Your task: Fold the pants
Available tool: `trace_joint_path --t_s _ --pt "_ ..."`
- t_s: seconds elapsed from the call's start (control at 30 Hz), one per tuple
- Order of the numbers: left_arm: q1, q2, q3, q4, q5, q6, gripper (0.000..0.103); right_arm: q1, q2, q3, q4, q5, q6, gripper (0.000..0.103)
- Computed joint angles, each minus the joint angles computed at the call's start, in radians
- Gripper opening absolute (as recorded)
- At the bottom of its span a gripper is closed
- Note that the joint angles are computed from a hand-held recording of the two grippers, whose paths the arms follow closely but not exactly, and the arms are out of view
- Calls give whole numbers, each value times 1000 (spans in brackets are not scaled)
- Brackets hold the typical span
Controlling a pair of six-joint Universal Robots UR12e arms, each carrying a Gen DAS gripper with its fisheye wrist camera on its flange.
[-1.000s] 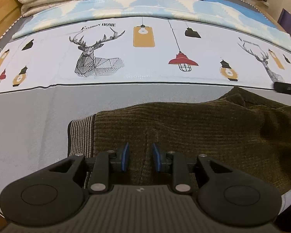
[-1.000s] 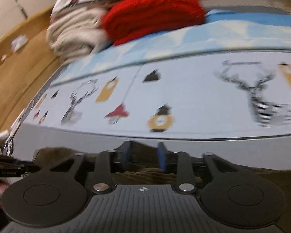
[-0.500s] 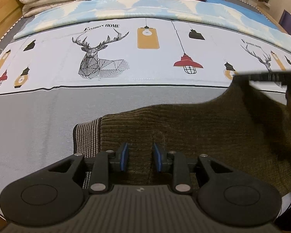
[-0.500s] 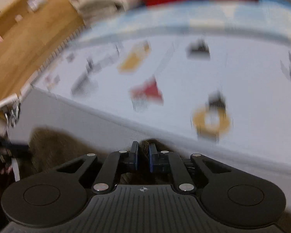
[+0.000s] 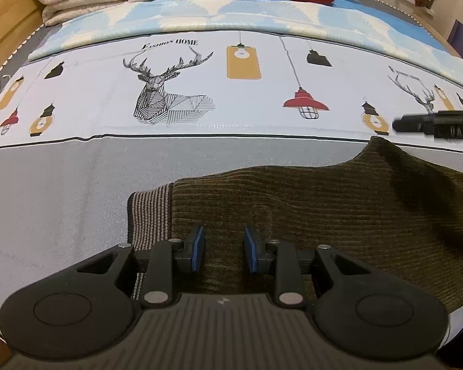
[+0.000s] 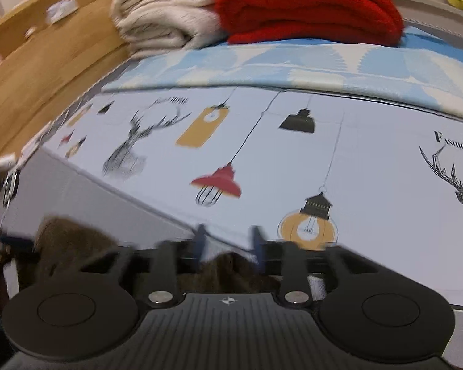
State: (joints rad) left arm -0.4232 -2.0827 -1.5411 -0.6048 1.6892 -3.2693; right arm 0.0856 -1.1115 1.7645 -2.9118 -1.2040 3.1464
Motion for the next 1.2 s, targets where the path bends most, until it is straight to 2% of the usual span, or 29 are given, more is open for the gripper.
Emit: trace_joint_path --t_s 0.13,0.17,0.2,0.23,0.27,0.53,0.63,0.67,0.7,0.77,0.83,0.93,1.03,1.2 --pt "-4 0 0 7 -6 11 32 17 -7 -5 88 -32 -131 44" --pt "-4 -1 0 6 -5 11 32 24 -6 -8 111 -50 -166 35" --pt "-5 -1 1 5 -4 11 32 39 -1 -14 127 -99 -202 30" --pt "-4 -2 2 3 -3 10 32 59 9 -20 126 -181 -235 23" --pt "-4 -2 3 2 -2 10 32 72 18 -22 117 -229 -252 23" --pt "-4 -4 3 10 -3 20 32 105 57 -31 23 -359 -214 23" --pt "-3 -6 6 6 -5 14 32 97 46 -24 0 -371 -164 25" --pt "-3 -9 9 -5 0 20 36 95 39 -19 -16 -390 -141 25" --pt "-4 -16 19 -40 21 24 37 94 30 -11 -39 -419 -117 25" --pt "-8 -35 49 -153 88 11 37 80 4 10 -78 -426 -69 26" --pt "-4 -38 55 -178 95 1 37 57 -33 46 -135 -421 -1 28" --pt "-4 -24 39 -142 88 -17 37 28 -96 106 -212 -447 55 29" --pt "-7 -8 18 -73 54 -15 37 -1 -167 177 -282 -485 112 34" --pt "-31 -3 9 9 30 27 42 -64 -302 322 -323 -529 246 37"
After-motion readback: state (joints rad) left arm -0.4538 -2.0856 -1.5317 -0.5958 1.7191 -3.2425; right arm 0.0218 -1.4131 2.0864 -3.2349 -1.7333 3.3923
